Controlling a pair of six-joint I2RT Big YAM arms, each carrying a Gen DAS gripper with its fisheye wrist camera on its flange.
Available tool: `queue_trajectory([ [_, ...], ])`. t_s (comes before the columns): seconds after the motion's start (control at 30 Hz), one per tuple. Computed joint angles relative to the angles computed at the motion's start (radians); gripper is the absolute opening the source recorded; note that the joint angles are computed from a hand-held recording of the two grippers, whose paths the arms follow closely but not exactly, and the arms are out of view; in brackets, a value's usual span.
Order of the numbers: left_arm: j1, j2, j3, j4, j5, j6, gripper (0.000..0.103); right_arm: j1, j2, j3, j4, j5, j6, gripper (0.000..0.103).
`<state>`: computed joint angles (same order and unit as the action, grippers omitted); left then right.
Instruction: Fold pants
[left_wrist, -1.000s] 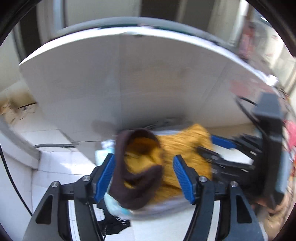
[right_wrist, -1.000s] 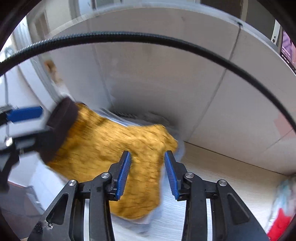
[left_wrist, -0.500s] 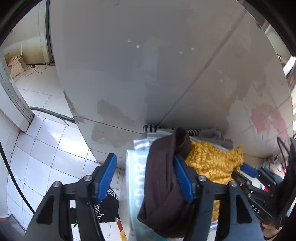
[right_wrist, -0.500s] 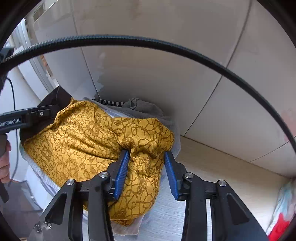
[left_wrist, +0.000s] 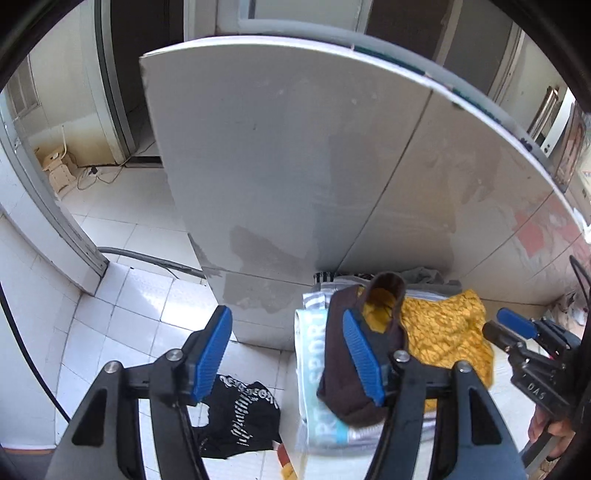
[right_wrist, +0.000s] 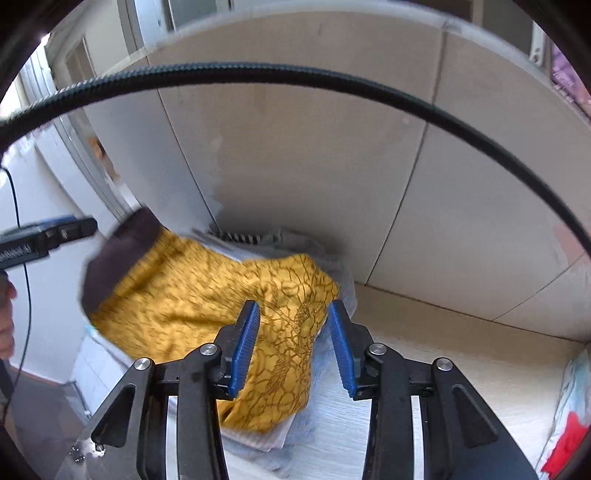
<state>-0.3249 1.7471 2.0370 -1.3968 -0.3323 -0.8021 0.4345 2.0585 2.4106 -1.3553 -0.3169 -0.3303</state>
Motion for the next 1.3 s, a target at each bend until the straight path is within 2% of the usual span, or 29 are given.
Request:
queue_trajectory([
  [0.13,-0.029,-0.003,0.024,-0.020,-0.004,-0.014,0.067,-0.016,-0.071,-0.078,0.023,-0.032,0.005,0.039],
  [0.23,-0.071,-0.011,0.028,-0.030,-0.030,-0.030,0.072,-0.020,-0.123,-0.138,0.021,-0.041,-0.011,0.039],
  [0.43,-0.161,-0.009,0.031,-0.058,-0.071,-0.099,0.075,-0.019,-0.236,-0.307,0.053,-0.037,-0.023,0.040],
  [0.7,-0.213,-0.010,-0.040,-0.058,-0.036,-0.185,0.075,-0.009,-0.308,-0.469,0.084,-0.022,-0.015,0.040],
  [0.93,-0.226,-0.005,-0.064,-0.055,-0.022,-0.213,0.075,0.004,-0.327,-0.530,0.082,0.004,-0.017,0.040],
  [1.3,-0.232,-0.006,-0.072,-0.046,-0.005,-0.211,0.075,0.015,-0.338,-0.563,0.090,0.010,0.001,0.040],
])
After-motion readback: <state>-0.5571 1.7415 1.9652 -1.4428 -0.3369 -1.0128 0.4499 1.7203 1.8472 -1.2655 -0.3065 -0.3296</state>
